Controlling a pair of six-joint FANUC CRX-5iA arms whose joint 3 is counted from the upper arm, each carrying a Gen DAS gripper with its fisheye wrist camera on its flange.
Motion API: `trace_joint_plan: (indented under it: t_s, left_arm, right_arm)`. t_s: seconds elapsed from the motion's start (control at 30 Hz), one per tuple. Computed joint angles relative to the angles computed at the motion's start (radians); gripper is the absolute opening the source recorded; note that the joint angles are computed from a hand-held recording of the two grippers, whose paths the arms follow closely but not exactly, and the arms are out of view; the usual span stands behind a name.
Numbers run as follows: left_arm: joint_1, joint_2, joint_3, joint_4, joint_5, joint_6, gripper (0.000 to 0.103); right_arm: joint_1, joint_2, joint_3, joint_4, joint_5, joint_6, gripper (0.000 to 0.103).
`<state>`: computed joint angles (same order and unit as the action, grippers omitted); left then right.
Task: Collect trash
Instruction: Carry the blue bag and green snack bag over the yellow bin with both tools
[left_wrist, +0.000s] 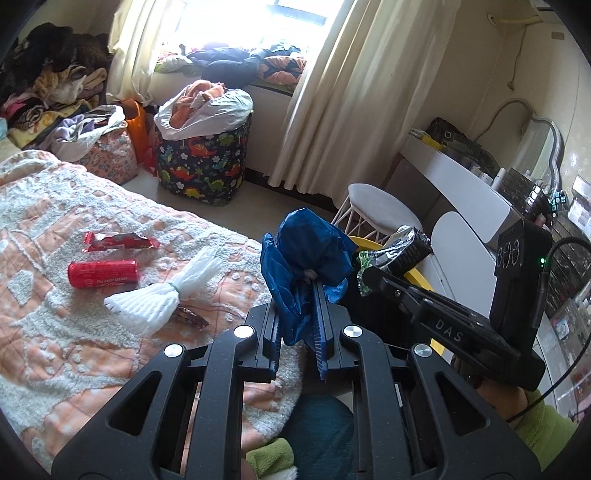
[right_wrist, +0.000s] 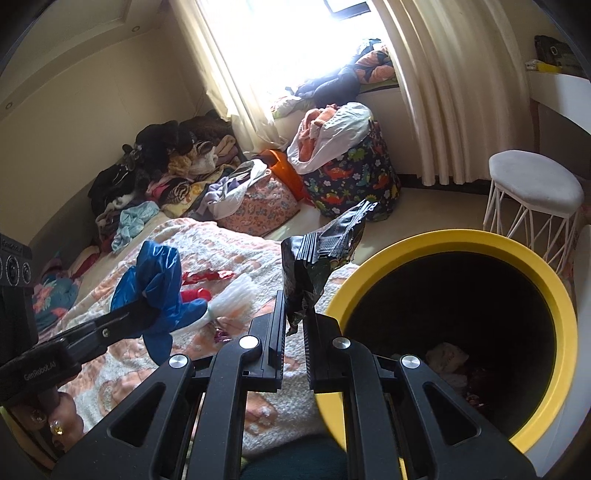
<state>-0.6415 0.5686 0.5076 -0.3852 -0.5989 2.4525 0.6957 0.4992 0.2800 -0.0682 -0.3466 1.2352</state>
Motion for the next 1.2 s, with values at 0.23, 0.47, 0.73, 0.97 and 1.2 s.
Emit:
trace_joint_plan:
  t_s: [0.23, 0.47, 0.73, 0.97, 1.2]
  left_arm:
    - [-0.005, 0.027, 0.033, 0.032, -0.003, -0.052, 0.01]
    - [-0.012, 0.059, 0.066, 0.074, -0.003, -0.113, 0.01]
    - [-0.018, 0.104, 0.118, 0.117, -0.012, -0.18, 0.01]
    - [-0.017, 0.143, 0.156, 0.171, -0.021, -0.243, 0.01]
    - [-0.02, 0.202, 0.227, 0.222, -0.05, -0.314, 0.01]
  right_arm:
    - [-0.018, -0.011, -0.041, 0.065, 0.04, -0.078, 0.009]
    - [-0.03, -0.026, -0.095, 0.155, 0.09, -0.181, 0.009]
    - [-0.05, -0.042, -0.169, 0.304, 0.145, -0.336, 0.009]
    - [-0.072, -0.04, -0.202, 0.41, 0.168, -0.459, 0.009]
    - [-0.092, -0.05, -0.255, 0.511, 0.193, -0.578, 0.009]
